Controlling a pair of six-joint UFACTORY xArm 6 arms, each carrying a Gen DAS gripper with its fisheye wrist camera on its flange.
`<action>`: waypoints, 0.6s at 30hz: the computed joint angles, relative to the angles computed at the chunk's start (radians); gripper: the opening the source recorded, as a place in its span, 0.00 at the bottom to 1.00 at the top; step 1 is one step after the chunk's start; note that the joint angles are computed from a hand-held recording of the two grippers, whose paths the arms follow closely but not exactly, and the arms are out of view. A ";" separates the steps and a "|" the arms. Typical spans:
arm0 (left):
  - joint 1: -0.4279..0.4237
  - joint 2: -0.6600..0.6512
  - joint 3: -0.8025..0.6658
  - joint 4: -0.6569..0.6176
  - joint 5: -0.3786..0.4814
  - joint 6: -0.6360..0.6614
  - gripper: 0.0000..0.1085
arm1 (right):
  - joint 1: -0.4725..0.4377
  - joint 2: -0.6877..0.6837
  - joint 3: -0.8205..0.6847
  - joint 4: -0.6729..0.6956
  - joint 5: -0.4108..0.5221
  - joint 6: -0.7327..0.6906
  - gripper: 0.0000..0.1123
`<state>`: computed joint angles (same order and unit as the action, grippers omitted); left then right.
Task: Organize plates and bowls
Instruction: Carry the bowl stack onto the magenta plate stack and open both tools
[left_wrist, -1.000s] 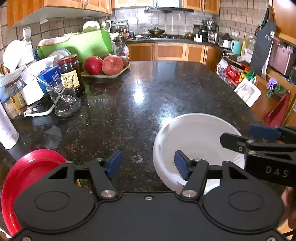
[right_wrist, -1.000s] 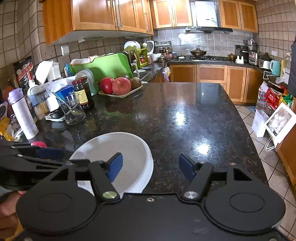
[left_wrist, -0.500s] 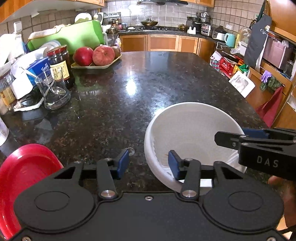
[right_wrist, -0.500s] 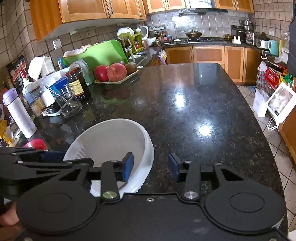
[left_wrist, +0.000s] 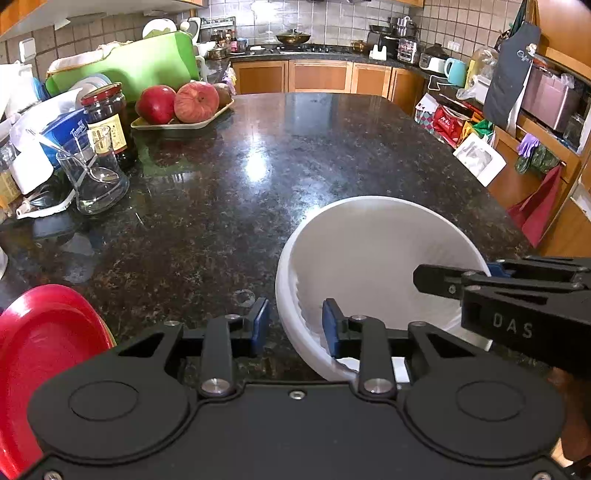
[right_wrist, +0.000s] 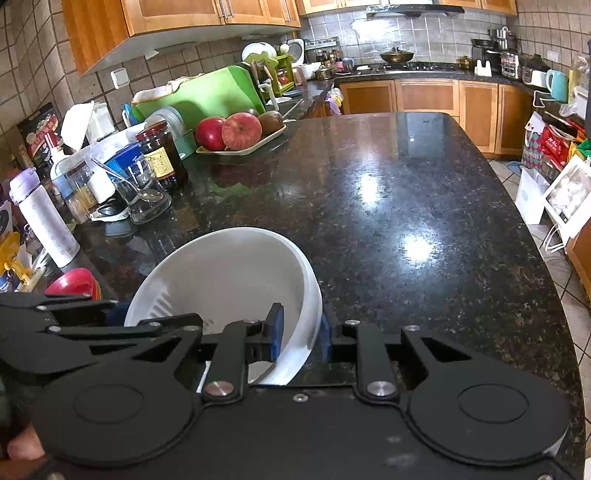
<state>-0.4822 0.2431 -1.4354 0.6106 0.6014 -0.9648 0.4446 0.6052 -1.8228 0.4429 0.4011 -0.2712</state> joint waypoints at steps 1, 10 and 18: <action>-0.001 0.003 -0.002 -0.009 0.001 0.007 0.33 | 0.000 0.000 0.000 0.008 -0.001 -0.010 0.19; -0.020 0.006 -0.017 -0.006 0.028 -0.030 0.30 | -0.005 -0.014 0.018 0.071 -0.004 -0.083 0.18; -0.045 0.013 -0.040 0.036 0.066 -0.097 0.28 | -0.014 -0.042 0.053 0.135 0.001 -0.145 0.18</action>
<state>-0.5271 0.2562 -1.4757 0.6463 0.6671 -1.0619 0.4303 0.5632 -1.7696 0.5777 0.4022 -0.4165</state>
